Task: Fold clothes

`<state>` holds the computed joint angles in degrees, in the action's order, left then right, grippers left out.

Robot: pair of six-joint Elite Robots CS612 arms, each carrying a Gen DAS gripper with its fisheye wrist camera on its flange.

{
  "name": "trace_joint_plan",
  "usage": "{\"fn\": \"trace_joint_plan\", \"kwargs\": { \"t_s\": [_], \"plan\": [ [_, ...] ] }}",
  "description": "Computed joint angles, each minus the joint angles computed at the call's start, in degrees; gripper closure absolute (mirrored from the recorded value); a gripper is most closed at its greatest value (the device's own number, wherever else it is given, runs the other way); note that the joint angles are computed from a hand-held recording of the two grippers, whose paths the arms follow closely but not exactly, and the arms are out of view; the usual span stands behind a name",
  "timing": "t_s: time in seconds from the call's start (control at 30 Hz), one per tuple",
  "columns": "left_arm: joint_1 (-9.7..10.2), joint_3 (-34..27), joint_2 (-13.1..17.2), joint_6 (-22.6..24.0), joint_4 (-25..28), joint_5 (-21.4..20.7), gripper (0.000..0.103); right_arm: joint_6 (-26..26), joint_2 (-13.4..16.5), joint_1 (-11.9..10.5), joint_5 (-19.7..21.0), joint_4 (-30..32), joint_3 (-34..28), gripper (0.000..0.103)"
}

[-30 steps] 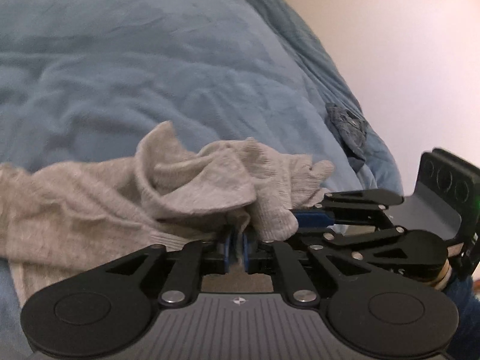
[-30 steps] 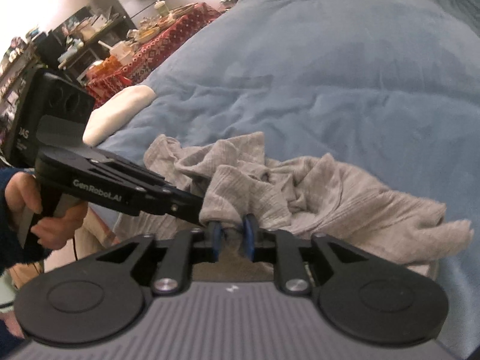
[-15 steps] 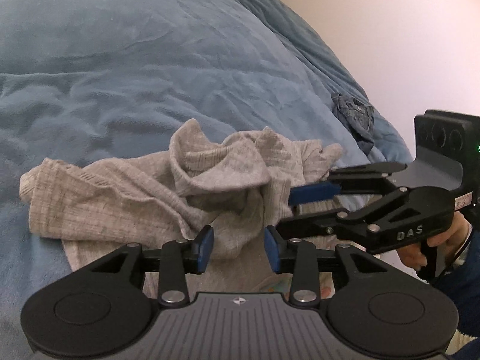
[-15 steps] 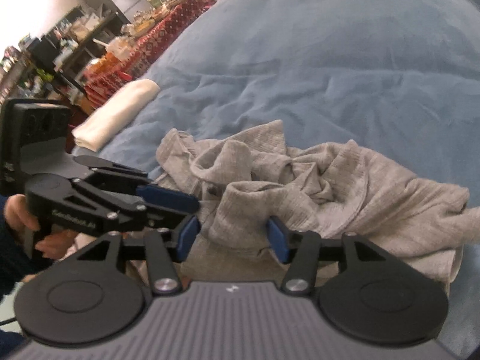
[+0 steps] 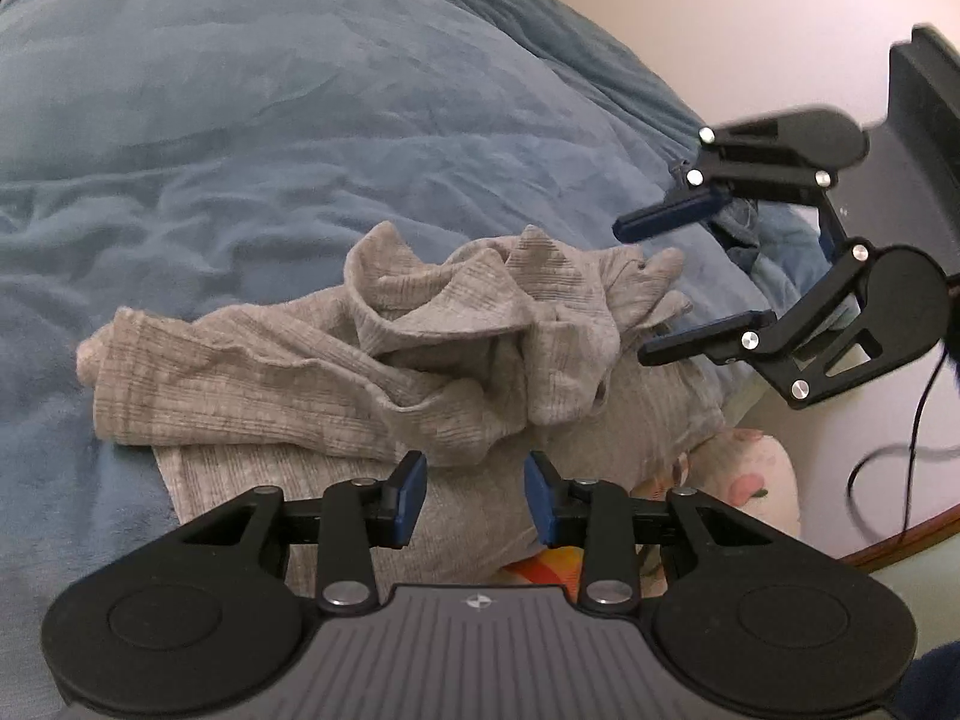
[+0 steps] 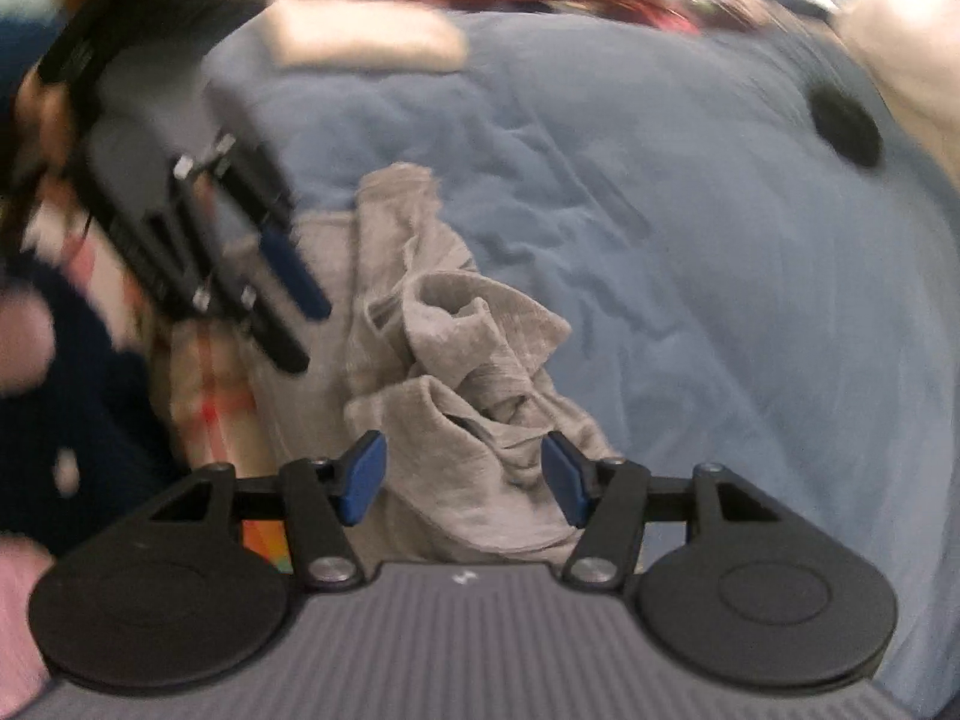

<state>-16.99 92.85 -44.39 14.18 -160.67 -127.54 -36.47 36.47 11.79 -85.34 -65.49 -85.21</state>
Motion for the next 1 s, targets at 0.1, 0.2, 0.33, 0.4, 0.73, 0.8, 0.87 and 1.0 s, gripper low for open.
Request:
{"fn": "trace_joint_plan", "kwargs": {
  "t_s": [0.1,0.2,0.33,0.4,0.73,0.8,0.87,1.0],
  "plan": [
    [-0.79,1.3,-1.13,-1.65,-1.86,3.64,0.069,-13.95,-0.39,0.59,-0.7,0.73,0.33,0.041],
    [-2.47,3.13,-2.61,-4.01,-4.27,12.49,0.069,-26.58,-0.92,1.35,-1.48,1.76,1.26,0.041],
    [-3.66,4.6,-4.49,-5.72,-2.13,19.03,0.069,-42.34,-1.23,2.27,-2.59,2.71,2.54,0.042],
    [-3.83,5.37,-5.38,-5.57,-0.86,20.27,0.069,-49.32,-1.12,2.58,-2.51,2.53,2.98,0.044],
    [-4.24,7.47,-6.28,-6.46,-0.45,20.08,0.068,-74.57,-2.37,5.24,-12.29,2.61,8.49,0.051],
    [-4.01,7.08,-5.97,-6.72,0.18,18.94,0.067,-76.92,-2.5,5.6,-14.73,2.67,9.44,0.051],
    [-3.8,6.81,-5.76,-6.99,0.36,18.56,0.067,-77.31,-2.76,5.91,-16.82,2.94,10.56,0.054],
    [-3.62,6.55,-5.6,-6.9,0.09,19.08,0.067,-65.06,-4.19,5.97,-18.26,3.08,13.81,0.091]
  ]
}}
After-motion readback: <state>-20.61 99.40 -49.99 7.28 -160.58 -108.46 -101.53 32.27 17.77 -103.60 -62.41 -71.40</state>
